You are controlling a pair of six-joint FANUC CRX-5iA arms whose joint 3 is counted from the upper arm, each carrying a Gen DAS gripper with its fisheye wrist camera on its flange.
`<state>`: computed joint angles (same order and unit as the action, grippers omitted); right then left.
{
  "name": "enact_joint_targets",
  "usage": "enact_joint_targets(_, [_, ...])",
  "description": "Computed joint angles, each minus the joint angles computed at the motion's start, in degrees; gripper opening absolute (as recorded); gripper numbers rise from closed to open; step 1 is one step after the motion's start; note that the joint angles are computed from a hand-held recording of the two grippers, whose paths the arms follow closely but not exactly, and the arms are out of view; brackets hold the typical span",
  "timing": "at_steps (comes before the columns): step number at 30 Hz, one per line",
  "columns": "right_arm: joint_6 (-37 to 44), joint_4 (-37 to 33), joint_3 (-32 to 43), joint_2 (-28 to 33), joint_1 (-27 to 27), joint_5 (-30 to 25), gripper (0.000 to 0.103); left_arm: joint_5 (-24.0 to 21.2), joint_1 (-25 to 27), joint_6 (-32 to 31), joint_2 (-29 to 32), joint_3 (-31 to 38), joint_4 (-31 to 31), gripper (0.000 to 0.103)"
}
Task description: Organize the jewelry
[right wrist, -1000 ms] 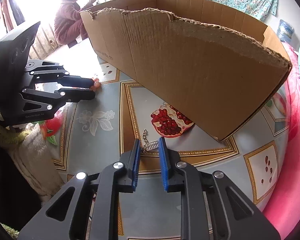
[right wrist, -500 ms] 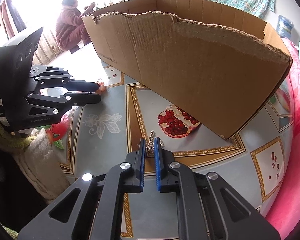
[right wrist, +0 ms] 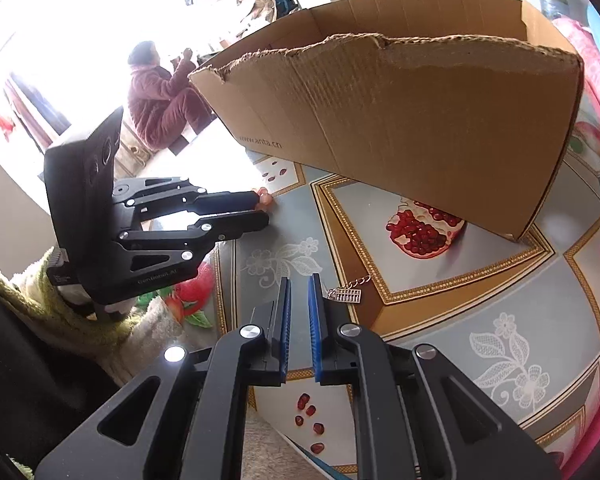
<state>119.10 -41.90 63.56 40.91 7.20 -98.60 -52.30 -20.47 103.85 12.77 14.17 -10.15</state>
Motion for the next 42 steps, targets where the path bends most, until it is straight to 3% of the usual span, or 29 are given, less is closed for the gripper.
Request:
enact_joint_targets(2, [-0.06, 1.48, -2.18, -1.38, 0.21, 2.28, 0.011, -0.01, 0.0, 0.04, -0.01, -0.01, -0.03, 0.02])
enact_joint_targets(6, [0.9, 6.48, -6.94, -3.91, 1.68, 7.82, 0.033, 0.02, 0.01, 0.04, -0.03, -0.05, -0.05, 0.02])
enact_joint_targets(14, [5.97, 15.18, -15.05, -7.8, 5.65, 16.56, 0.033, -0.11, -0.04, -0.03, -0.01, 0.08, -0.11, 0.02])
enact_joint_targets(17, [6.88, 18.81, -18.96, -9.79, 7.33, 20.91, 0.025, -0.21, -0.09, 0.01, 0.07, 0.3, -0.13, 0.02])
enact_joint_targets(21, [4.39, 18.3, -17.61, -9.02, 6.81, 20.12, 0.015, -0.13, -0.06, -0.02, -0.01, 0.14, -0.11, 0.02])
enact_joint_targets(32, [1.89, 18.86, -19.27, -10.01, 6.88, 21.82, 0.014, -0.09, -0.11, 0.11, -0.01, 0.13, -0.18, 0.02])
enact_joint_targets(35, [0.82, 18.38, -18.21, -9.42, 6.6, 21.09, 0.0, -0.11, -0.11, 0.09, -0.01, 0.13, -0.19, 0.02])
enact_joint_targets(42, [0.05, 18.93, -18.31, -9.58, 6.73, 21.44, 0.0, 0.06, -0.08, 0.09, -0.03, 0.07, -0.06, 0.02])
